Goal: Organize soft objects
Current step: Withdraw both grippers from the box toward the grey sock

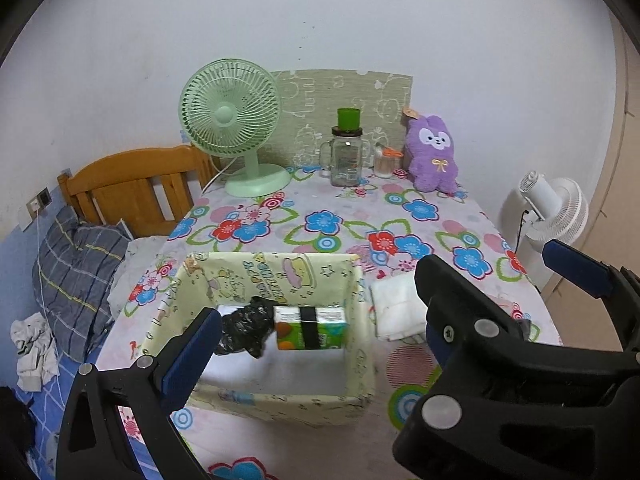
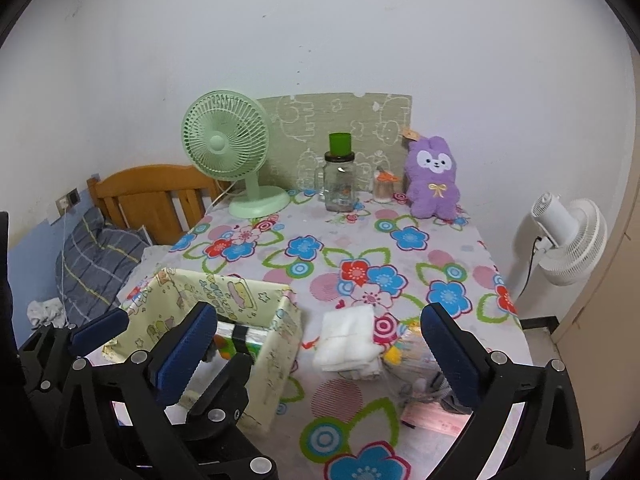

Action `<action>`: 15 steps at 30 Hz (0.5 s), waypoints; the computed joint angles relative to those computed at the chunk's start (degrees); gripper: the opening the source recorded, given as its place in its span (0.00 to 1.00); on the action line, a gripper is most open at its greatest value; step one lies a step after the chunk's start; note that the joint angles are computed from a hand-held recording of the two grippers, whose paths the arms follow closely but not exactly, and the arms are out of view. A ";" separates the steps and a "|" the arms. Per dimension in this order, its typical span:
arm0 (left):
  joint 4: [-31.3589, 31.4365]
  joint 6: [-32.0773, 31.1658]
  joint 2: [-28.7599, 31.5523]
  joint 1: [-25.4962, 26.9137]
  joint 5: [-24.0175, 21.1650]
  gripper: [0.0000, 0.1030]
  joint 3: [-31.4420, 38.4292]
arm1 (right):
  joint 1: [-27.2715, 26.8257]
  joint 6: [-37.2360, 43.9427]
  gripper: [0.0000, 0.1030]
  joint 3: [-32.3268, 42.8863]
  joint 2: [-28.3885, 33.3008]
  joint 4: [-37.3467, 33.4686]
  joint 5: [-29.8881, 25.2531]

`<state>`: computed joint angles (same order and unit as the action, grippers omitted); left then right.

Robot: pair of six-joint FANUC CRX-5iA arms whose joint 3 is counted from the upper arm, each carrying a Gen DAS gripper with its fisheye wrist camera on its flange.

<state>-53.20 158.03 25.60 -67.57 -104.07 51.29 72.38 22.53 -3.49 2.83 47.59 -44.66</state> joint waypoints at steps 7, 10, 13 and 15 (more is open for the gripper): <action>0.06 0.13 2.27 -0.75 0.99 1.00 2.26 | -0.39 -1.29 1.00 -3.15 -2.49 0.55 -0.85; -0.49 0.04 3.57 -1.26 0.93 1.00 3.70 | -0.62 -1.37 1.00 -4.31 -3.44 0.28 -1.29; -0.07 -0.45 4.66 -1.23 1.46 1.00 4.89 | -0.99 -2.47 1.00 -5.93 -4.54 0.61 -1.12; 0.81 -0.66 5.18 -0.93 2.37 1.00 5.29 | -1.33 -3.84 1.00 -7.32 -5.38 1.21 -0.90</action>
<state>-52.39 157.37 30.78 -68.51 -101.71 56.58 71.05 18.69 -10.81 -2.55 48.80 -45.56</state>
